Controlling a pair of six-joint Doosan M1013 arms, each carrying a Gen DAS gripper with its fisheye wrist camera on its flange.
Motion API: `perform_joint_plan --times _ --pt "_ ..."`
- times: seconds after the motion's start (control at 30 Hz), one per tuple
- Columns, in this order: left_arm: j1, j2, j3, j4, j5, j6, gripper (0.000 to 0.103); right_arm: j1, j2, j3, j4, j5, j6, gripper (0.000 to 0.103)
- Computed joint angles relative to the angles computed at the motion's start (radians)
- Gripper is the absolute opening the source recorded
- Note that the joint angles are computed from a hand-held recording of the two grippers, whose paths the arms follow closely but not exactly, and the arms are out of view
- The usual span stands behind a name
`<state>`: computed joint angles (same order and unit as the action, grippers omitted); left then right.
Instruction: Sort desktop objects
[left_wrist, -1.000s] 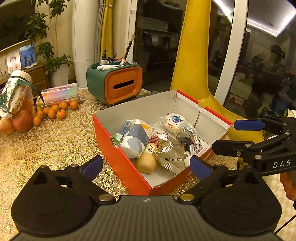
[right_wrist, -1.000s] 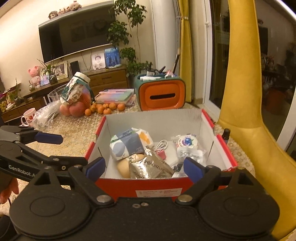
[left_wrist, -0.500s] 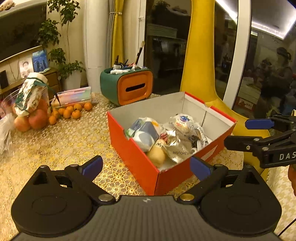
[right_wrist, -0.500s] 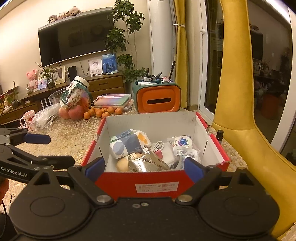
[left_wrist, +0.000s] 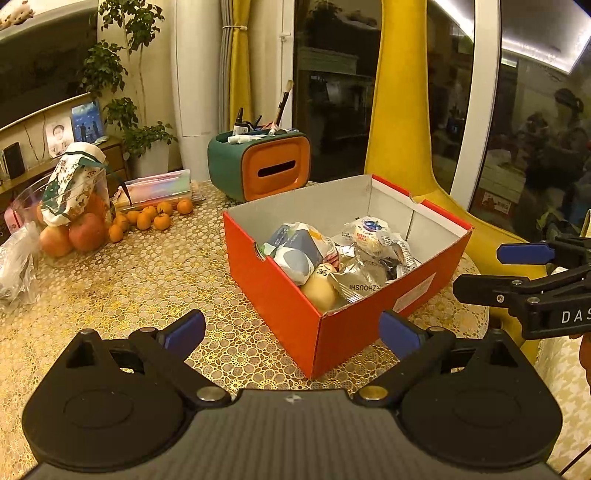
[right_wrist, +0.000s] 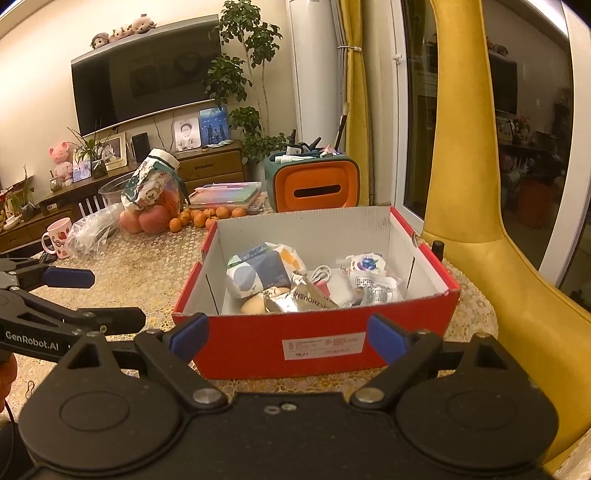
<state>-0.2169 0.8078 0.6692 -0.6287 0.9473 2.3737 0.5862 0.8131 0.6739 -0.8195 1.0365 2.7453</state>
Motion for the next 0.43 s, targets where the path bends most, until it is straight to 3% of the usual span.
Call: perform_joint_plan --times 0.43 --pt "0.022 -0.001 0.001 -0.043 0.033 -0.011 0.101 0.013 0.028 -0.045 0.012 0.032 0.044 0.093"
